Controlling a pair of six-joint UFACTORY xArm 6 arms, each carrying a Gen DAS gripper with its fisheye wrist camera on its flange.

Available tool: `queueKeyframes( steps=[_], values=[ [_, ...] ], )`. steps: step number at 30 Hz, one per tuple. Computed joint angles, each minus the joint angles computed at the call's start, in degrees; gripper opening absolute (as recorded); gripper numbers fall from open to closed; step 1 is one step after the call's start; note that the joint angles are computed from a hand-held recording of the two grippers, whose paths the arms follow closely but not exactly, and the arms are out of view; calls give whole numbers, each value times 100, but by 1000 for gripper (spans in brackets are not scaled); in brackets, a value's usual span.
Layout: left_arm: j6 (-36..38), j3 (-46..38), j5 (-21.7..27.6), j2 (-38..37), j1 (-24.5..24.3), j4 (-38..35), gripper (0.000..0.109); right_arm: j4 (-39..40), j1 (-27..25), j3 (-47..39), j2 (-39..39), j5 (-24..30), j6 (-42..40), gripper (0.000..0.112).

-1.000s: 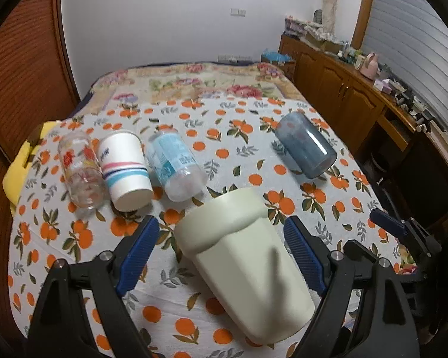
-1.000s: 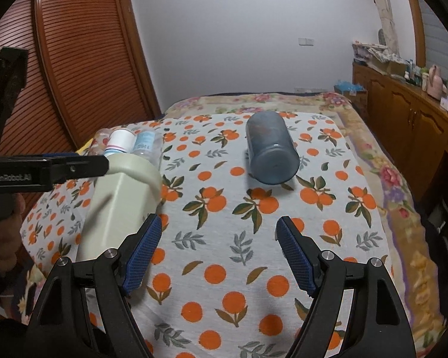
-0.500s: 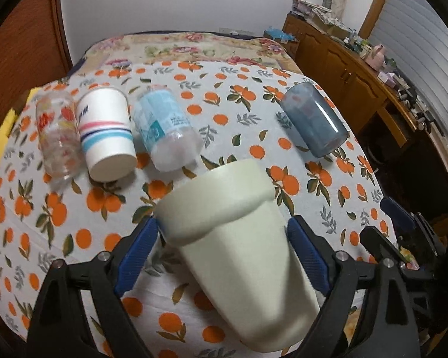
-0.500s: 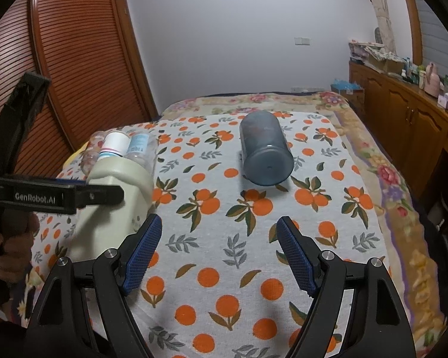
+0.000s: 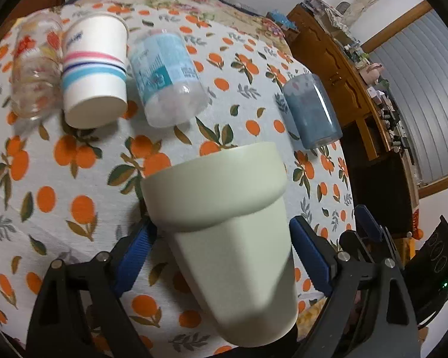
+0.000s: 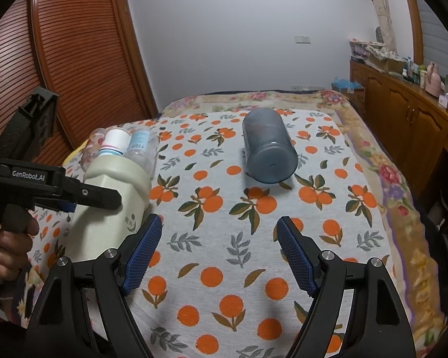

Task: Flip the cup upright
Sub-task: 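Grasp the cream tumbler with the left gripper while the right gripper releases it, then rotate the cream tumbler with the left gripper so its opening faces up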

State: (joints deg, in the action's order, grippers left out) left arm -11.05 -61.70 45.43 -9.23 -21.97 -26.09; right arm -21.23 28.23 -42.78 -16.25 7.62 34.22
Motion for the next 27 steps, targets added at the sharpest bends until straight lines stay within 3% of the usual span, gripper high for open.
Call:
queueKeyframes(
  steps=[7,11,27],
  values=[
    [408,-93,151,110,95,-556,82,-28,9,-17,14,33,42,81],
    [436,-136,103,145,103,-388,81,41,19,-10,22,54,1,81],
    [330,512,-1339,-641,-185,1442,78,3,-15,-20,94,52,67,81]
  ],
)
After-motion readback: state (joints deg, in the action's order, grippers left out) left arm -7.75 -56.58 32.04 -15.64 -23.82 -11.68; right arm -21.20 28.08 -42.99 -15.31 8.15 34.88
